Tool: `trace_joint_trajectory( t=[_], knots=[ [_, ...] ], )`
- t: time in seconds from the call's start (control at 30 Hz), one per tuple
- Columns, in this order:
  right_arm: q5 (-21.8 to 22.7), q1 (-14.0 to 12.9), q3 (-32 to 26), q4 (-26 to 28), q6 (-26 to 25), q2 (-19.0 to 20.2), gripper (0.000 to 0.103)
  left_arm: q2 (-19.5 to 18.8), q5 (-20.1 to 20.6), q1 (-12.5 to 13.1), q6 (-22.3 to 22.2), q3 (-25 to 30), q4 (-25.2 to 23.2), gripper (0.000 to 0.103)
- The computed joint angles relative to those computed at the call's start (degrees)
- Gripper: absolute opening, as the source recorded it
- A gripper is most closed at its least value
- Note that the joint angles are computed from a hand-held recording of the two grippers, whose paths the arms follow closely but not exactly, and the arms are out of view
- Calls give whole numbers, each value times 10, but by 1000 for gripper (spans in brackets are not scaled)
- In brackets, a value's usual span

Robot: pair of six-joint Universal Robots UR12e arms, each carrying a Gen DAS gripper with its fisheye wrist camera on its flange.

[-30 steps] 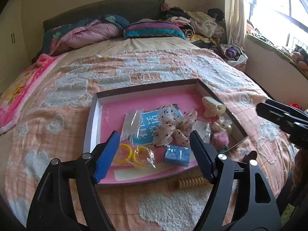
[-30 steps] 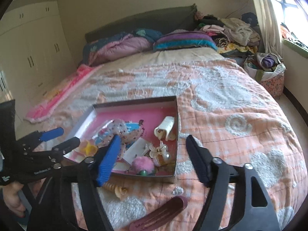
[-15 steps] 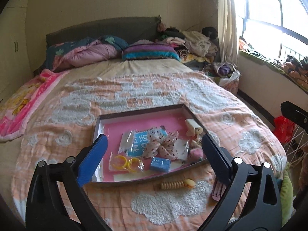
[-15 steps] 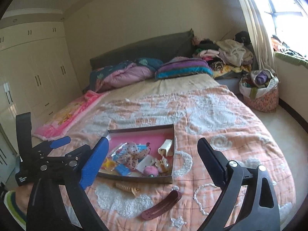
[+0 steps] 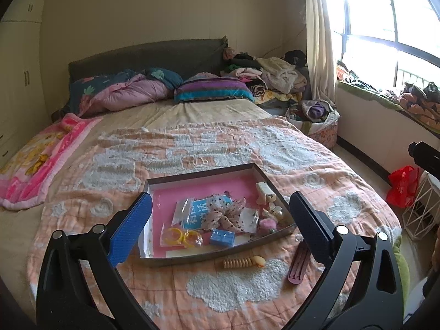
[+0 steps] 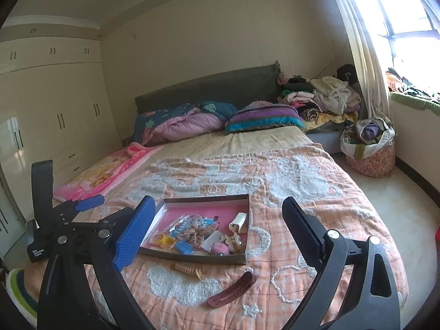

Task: Organize jewelry
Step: 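Withdraw both open tools from the tray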

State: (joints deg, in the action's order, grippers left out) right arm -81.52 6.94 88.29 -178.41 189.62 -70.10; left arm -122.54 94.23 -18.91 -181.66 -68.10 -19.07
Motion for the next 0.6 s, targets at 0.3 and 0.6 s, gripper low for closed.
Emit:
trace_joint_trajectory(
  t=[0.3,0.6],
  knots=[
    [9,-2,23,22,-9,-14,93,6,6,-4,7,-9,-23,93],
    [26,0,23,102,-2,7,93,-17,-1,-4,10,7,-92,93]
  ],
)
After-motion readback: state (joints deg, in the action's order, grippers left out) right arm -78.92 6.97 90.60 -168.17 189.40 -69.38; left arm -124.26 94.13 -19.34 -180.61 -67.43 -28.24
